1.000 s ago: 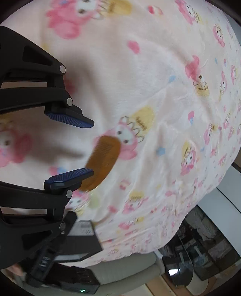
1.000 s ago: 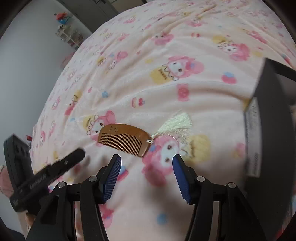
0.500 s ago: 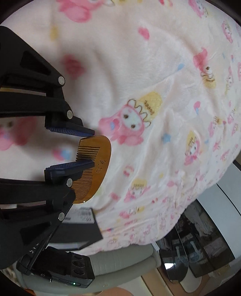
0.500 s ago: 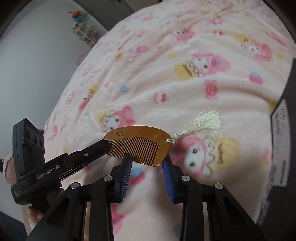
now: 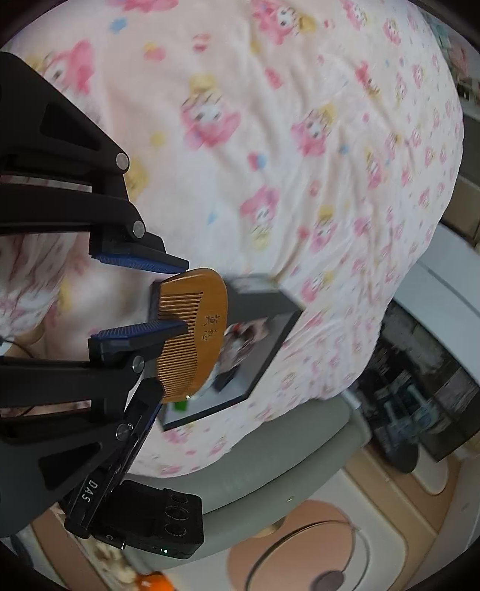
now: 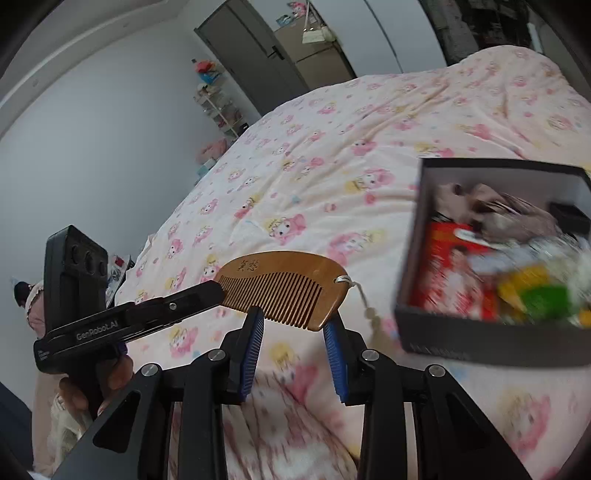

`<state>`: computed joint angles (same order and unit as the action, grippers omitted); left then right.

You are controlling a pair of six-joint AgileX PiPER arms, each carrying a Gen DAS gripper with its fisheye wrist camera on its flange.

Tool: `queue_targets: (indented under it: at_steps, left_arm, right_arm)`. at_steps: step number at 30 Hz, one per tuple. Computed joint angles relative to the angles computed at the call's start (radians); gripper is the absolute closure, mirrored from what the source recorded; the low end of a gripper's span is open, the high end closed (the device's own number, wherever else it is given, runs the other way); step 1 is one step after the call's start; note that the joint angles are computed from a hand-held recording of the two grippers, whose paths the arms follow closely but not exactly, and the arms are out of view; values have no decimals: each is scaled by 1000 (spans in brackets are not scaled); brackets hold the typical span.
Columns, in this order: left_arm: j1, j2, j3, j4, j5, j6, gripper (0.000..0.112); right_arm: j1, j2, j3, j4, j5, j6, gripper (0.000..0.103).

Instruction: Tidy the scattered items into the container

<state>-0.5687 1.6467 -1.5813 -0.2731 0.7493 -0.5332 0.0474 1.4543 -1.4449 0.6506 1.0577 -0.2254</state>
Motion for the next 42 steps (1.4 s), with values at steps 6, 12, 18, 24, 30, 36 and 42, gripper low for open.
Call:
queue_targets:
  at_steps: [6,12,18,24,30,36,42]
  left_arm:
    - [-120,220,-153,-90,44,3,87]
    - [-200,484,-456,-32,184,-40,90]
    - [-201,555,-530,0,232,-74,91]
    - [-193,544,-482,-32,190,-75,91]
    - [-206,608,-594,-15,287,-78,91]
    - [-209,656,-673,-3,376,-83,90]
    - [-207,675,-693,-3,389,-88,89]
  right_arm:
    - [-237,-162,244,31,83,-158,74]
    - [-403,-139,399,26,79,-228,73]
    - [-483,-72,427,7,73,-202,73]
    - [-526,-69,464,20,-38,-128,73]
    - [-406,-2,440,-78,-44,-37,72]
    - [-347,18,419,-70,-92,7,70]
    - [-325,58,400,-53,-127,-6,70]
